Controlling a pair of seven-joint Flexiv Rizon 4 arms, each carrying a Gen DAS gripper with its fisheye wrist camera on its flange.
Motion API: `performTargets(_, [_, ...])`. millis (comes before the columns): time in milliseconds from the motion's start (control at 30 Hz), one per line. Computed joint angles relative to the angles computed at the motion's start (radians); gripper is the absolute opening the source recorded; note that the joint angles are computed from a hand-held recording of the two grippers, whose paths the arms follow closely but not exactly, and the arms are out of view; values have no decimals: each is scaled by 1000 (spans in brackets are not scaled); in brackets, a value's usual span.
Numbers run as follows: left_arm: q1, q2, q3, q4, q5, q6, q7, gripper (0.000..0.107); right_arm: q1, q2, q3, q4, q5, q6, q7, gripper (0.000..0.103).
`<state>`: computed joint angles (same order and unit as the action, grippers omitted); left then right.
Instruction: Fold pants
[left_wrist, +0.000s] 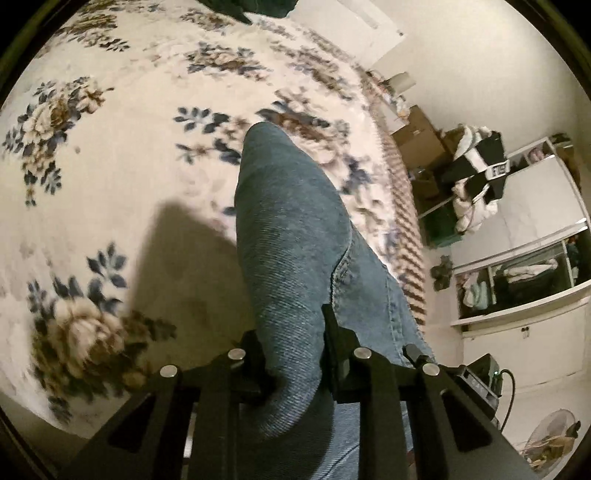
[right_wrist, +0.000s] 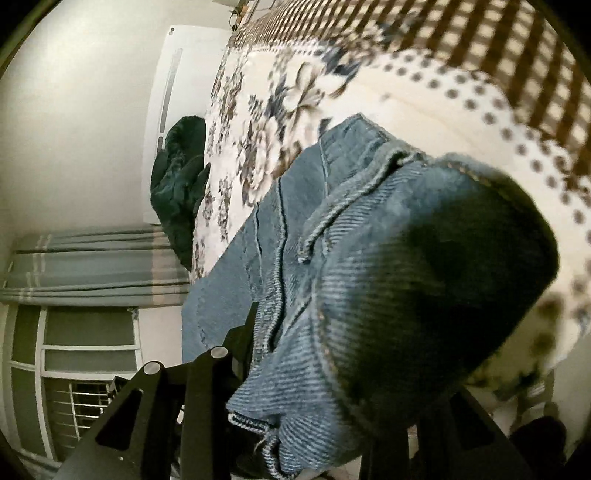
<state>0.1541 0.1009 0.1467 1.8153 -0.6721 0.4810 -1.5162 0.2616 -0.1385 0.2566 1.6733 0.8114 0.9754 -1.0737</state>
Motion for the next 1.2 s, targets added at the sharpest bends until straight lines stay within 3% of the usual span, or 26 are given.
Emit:
performTargets(167, [51, -57, 35, 42, 40, -91, 81, 20, 57, -50, 28, 48, -65, 53, 79, 36])
performTargets(233, [73, -81, 40, 72, 24, -120, 108, 21, 59, -88, 43, 65, -37, 24, 124, 49])
performTargets(300, [101, -118, 43, 88, -6, -164, 136, 30, 57, -98, 56, 96, -9, 24, 168, 56])
performTargets(400, [129, -136, 40, 115, -71, -189, 186, 41, 55, -80, 89, 165, 84, 121, 150, 69])
performTargets(467, [140, -145, 34, 128, -101, -194, 211, 48, 37, -75, 114, 179, 193, 143, 87, 72])
performTargets(567, [143, -145, 25, 149, -144, -189, 236, 48, 43, -100, 124, 161, 272, 152, 14, 77])
performTargets(633, [141, -143, 19, 148, -153, -177, 261, 45, 80, -130, 120, 141, 271, 226, 19, 91])
performTargets(767, [140, -132, 17, 135, -165, -174, 295, 25, 133, -181, 125, 114, 226, 390, 110, 89])
performTargets(800, [139, -128, 16, 130, -168, -173, 296, 21, 151, -188, 122, 117, 200, 433, 149, 77])
performTargets(833, [137, -124, 15, 122, -169, -171, 301, 21, 178, -192, 109, 127, 152, 461, 206, 52])
performTargets(867, [135, -123, 14, 112, -164, -174, 303, 20, 188, -193, 107, 135, 121, 476, 235, 49])
performTargets(1000, [128, -114, 11, 69, -161, -175, 306, 19, 241, -179, 72, 164, -21, 524, 383, 44])
performTargets(1200, [121, -122, 2, -17, -216, -164, 287, 19, 253, -120, 37, 165, -256, 489, 523, 42])
